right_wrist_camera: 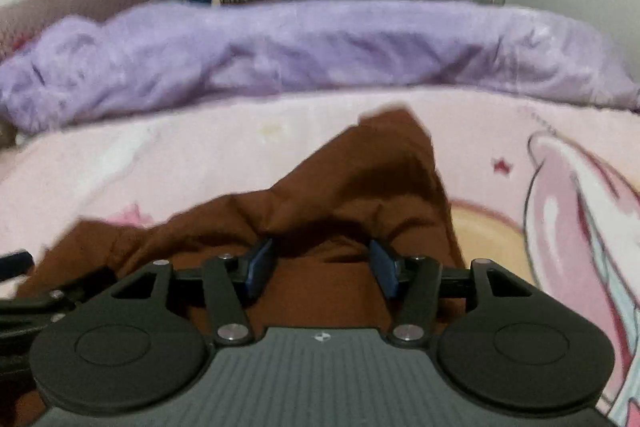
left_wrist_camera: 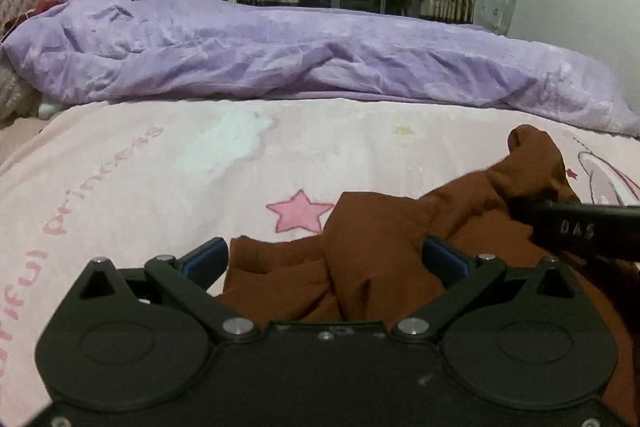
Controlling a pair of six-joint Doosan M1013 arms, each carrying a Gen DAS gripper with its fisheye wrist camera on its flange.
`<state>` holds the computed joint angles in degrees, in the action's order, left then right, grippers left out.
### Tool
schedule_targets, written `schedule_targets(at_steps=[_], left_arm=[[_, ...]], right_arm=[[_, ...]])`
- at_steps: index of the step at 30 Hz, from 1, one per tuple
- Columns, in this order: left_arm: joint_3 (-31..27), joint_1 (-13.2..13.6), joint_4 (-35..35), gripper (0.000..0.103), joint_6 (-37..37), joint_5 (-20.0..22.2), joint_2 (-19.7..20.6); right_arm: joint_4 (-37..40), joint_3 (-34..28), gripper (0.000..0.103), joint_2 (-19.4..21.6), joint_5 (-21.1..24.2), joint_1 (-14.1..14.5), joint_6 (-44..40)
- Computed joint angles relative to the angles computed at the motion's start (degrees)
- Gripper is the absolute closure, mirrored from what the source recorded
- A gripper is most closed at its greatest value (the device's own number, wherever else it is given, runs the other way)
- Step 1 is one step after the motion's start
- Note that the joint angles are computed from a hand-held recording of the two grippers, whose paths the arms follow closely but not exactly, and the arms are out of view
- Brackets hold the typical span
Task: Fold large clothes
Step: 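Lay the fold down and open both grippers over the jacket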
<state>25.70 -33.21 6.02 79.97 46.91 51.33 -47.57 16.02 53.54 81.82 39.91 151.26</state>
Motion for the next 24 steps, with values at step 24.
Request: schedule_targets(at_steps=[24], left_arm=[[26.5,0.2,-7.1,0.0,1.9,-16.6,-14.0]], right_arm=[[-8.4,28.1,0.034,-14.2,-15.6,3.0,23.7]])
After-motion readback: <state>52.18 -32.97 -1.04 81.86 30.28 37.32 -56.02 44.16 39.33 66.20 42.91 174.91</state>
